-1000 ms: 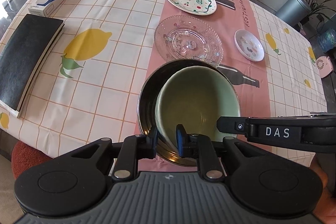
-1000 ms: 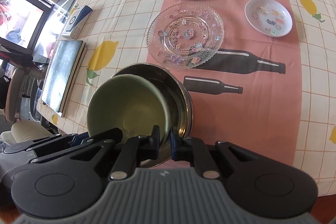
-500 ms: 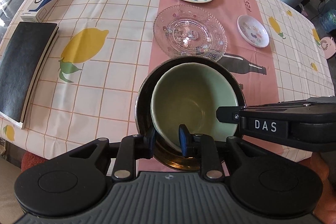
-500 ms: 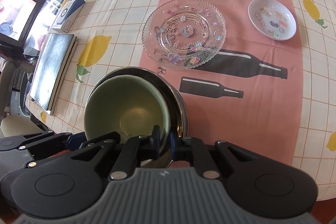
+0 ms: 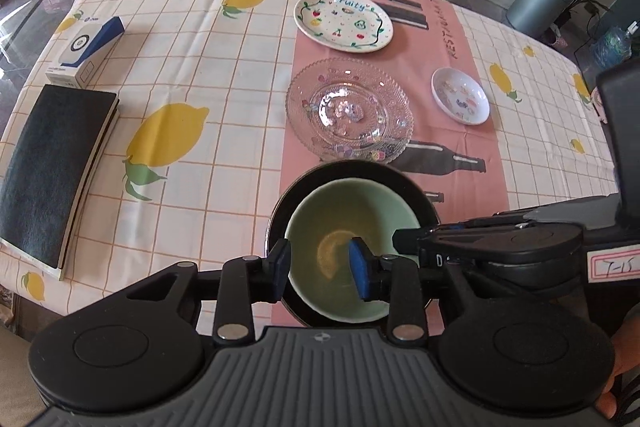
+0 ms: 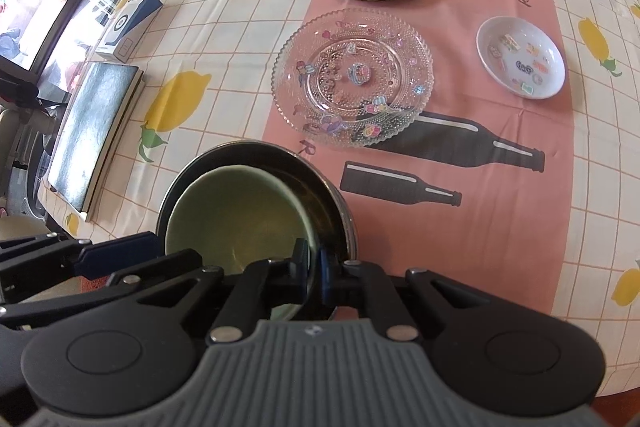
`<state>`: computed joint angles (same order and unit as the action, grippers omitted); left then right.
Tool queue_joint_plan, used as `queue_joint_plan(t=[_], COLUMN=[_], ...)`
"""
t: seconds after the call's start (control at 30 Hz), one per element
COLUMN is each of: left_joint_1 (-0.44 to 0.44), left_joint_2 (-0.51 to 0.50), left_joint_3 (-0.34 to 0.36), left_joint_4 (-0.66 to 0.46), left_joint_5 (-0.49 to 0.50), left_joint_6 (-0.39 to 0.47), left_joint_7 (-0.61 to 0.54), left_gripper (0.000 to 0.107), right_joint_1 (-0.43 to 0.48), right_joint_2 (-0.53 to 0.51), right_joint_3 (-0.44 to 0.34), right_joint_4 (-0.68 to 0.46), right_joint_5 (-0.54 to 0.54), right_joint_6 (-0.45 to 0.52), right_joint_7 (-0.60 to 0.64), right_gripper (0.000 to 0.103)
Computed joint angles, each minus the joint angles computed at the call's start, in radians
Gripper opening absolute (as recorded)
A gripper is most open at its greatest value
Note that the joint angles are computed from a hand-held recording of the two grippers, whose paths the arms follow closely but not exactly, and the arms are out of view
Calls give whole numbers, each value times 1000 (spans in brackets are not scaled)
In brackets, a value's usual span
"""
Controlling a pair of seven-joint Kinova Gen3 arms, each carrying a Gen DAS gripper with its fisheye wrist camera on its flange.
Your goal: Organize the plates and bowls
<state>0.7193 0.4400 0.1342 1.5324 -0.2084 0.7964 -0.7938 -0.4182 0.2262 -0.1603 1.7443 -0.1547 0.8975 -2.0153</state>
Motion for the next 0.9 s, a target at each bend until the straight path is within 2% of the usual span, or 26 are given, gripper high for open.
queue_joint_plan(t=[0.07,0.13,0.23,0.27,0.37,0.47,0.53,0.6,0.7,0.8,0.9], left_joint_1=[16,28,53,63,95,110,144,121,31,55,74], left_joint_2=[-18,-38,-63,-71,-92,-105,-106,-107,-109,-99,-94], left_joint_3=[-15,-28,-53,-63,-96,-126,-187,-185,-110,-154,-183], left_joint_4=[27,64,117,136,200,270,321,374,451,504,528], left_joint_5=[-26,-52,-108,-132,-208,-252,-227,-194,-176,-93,-46], left_joint_6=[-35,-81,-142,-162,-230,-302,-376,-457,-579,-682,-727], left_joint_7=[24,55,124,152,257,360,396,427,488,471,458], left_gripper=[45,50,54,58,68,71,71,71,70,67,56], right_joint_1=[-12,11,45,31,-14,-103,-86,-4,135,269,403], right_joint_2=[-10,-23,-53,-71,-129,-187,-207,-209,-191,-160,-127], right_joint_3=[6,-25,-70,-52,25,140,152,99,-27,-165,-304], right_joint_4=[7,4,7,15,69,158,214,267,335,380,421], right_joint_5=[10,32,54,49,1,-27,-83,-164,-286,-408,-530], right_joint_6=[-12,-11,-22,-32,-97,-202,-261,-306,-357,-386,-438], right_joint_7=[-6,-3,3,12,76,85,92,114,149,146,207], right_gripper=[8,8,23,30,43,55,58,58,58,58,55])
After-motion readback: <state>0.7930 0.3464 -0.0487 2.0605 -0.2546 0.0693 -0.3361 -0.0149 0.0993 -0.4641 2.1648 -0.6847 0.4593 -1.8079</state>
